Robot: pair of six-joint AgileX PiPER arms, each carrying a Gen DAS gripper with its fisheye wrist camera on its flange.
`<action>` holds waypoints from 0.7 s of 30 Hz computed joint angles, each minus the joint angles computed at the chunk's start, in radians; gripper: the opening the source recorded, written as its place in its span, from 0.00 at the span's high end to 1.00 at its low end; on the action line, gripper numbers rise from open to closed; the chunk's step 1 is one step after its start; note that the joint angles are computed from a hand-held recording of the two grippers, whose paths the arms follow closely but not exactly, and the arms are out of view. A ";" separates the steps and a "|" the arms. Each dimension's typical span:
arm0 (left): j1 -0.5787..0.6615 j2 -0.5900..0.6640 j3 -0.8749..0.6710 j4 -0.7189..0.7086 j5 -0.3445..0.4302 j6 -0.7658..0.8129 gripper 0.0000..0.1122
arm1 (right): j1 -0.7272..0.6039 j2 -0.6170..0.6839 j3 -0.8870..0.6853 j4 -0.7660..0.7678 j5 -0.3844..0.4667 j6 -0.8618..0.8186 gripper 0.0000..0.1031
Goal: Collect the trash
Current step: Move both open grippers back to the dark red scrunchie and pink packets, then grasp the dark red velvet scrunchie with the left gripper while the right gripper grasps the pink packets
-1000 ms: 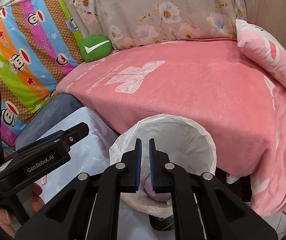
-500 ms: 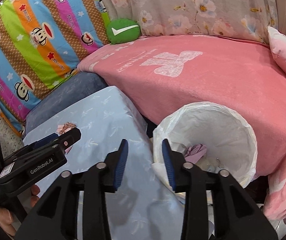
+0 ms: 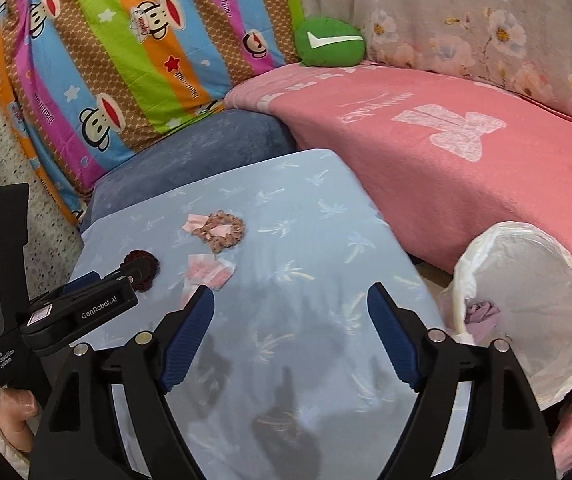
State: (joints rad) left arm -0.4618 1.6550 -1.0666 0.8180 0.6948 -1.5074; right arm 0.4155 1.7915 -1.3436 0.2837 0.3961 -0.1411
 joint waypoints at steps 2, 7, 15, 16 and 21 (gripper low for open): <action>0.059 -0.028 0.053 0.003 -0.023 -0.002 0.27 | 0.023 0.039 -0.040 0.018 0.022 -0.003 0.27; 0.198 -0.052 0.134 0.013 -0.076 0.025 0.27 | 0.087 0.149 -0.161 0.006 0.078 0.033 0.27; 0.397 0.010 0.137 -0.012 -0.215 0.138 0.27 | 0.169 0.368 -0.427 -0.069 0.178 0.118 0.27; 0.413 0.022 0.129 -0.024 -0.230 0.156 0.27 | 0.176 0.396 -0.466 -0.077 0.193 0.131 0.27; 0.484 0.103 0.080 -0.114 -0.319 0.272 0.28 | 0.197 0.519 -0.638 -0.112 0.267 0.176 0.27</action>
